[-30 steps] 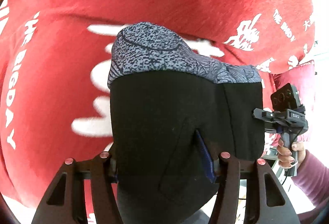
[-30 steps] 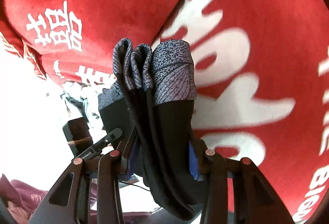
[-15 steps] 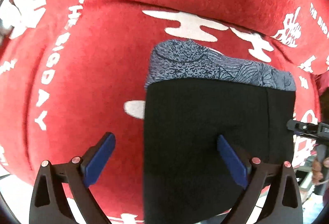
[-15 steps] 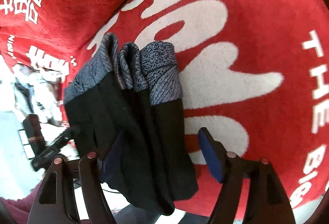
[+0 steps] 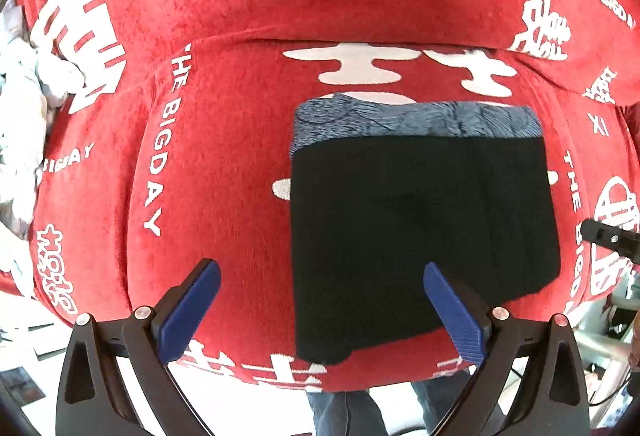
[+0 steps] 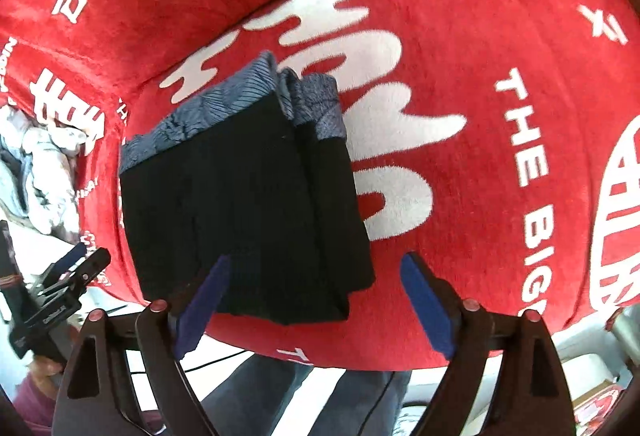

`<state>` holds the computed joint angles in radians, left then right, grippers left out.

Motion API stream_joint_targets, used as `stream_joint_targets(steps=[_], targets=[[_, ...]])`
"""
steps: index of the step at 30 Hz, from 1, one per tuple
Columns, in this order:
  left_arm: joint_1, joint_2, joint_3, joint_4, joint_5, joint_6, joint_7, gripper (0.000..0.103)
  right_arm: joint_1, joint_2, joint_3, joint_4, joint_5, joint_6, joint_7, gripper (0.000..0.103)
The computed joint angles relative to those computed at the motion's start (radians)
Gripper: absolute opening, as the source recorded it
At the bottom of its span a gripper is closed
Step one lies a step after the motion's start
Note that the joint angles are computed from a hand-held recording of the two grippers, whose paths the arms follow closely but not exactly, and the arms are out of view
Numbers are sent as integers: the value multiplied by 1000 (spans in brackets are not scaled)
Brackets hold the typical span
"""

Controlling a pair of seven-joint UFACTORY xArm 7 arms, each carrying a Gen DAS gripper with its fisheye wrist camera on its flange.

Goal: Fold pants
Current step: 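Lower the folded trousers onto the blanket and open the right gripper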

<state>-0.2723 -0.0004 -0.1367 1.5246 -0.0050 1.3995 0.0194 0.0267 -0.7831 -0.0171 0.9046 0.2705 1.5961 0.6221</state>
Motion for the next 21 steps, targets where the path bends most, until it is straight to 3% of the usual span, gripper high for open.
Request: stream_joint_targets(steps=[1, 4, 13, 21], targets=[[-2, 0, -2, 12, -6, 13, 5, 102, 3, 16, 31, 37, -45, 13, -2, 103], [-10, -8, -8, 40, -6, 26, 14, 102, 28, 71, 87, 136, -137, 80, -34, 103], [-23, 1, -13, 156, -14, 109, 38, 102, 51, 168, 106, 319, -72, 225, 89, 103], [-14, -8, -5, 193, -24, 118, 115, 102, 79, 281, 168, 504, -169, 316, 144, 103]])
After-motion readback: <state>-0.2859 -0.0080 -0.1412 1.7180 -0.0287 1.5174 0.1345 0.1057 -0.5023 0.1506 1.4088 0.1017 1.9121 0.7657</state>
